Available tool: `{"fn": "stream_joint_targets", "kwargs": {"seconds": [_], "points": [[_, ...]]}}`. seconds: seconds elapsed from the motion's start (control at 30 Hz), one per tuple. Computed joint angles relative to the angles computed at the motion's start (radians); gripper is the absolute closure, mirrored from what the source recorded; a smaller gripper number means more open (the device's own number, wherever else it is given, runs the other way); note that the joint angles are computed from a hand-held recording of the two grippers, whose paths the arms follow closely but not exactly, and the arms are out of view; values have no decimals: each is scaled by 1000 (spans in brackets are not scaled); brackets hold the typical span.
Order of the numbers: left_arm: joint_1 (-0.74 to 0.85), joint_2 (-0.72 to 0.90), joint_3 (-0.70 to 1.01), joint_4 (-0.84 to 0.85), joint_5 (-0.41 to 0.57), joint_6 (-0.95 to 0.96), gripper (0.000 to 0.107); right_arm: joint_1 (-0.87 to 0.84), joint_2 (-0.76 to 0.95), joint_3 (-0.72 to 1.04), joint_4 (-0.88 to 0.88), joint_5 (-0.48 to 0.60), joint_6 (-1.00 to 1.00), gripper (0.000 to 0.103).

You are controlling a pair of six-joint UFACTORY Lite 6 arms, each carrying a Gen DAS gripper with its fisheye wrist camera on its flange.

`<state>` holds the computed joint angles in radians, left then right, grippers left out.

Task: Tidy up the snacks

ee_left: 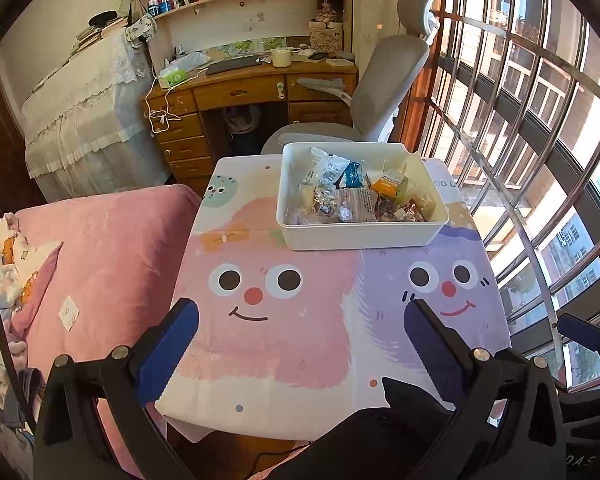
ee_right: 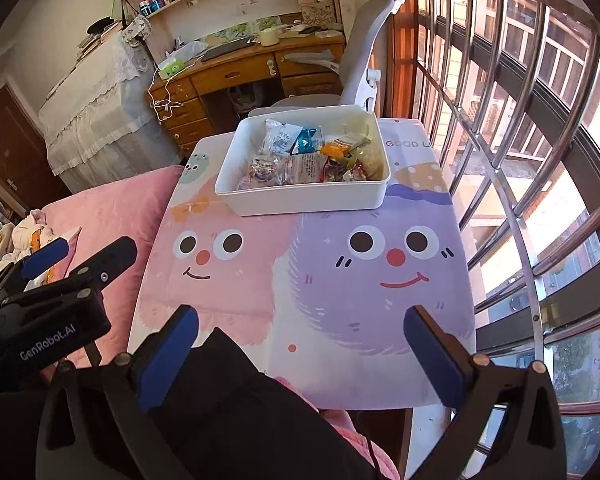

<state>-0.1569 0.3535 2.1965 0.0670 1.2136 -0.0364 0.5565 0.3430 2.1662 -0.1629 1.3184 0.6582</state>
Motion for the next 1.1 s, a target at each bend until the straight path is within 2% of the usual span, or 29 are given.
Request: {"fn": "stream_joint_targets", "kwargs": {"seconds": [0.3,0.37,0.7,1.1], "points": [[0,18,23,-2,6,-1,5,-33,39,34,30,-1,-37,0],[-5,64,85,-2,26,-5,5,-37,41,32,33,-4,-40,0],[-24,147,180,5,51,-19,5,-41,59,41,38,8,-35,0],[-21,76,47,-2,-4,-19,5,-36,55,34,40,20,-27,0]]}}
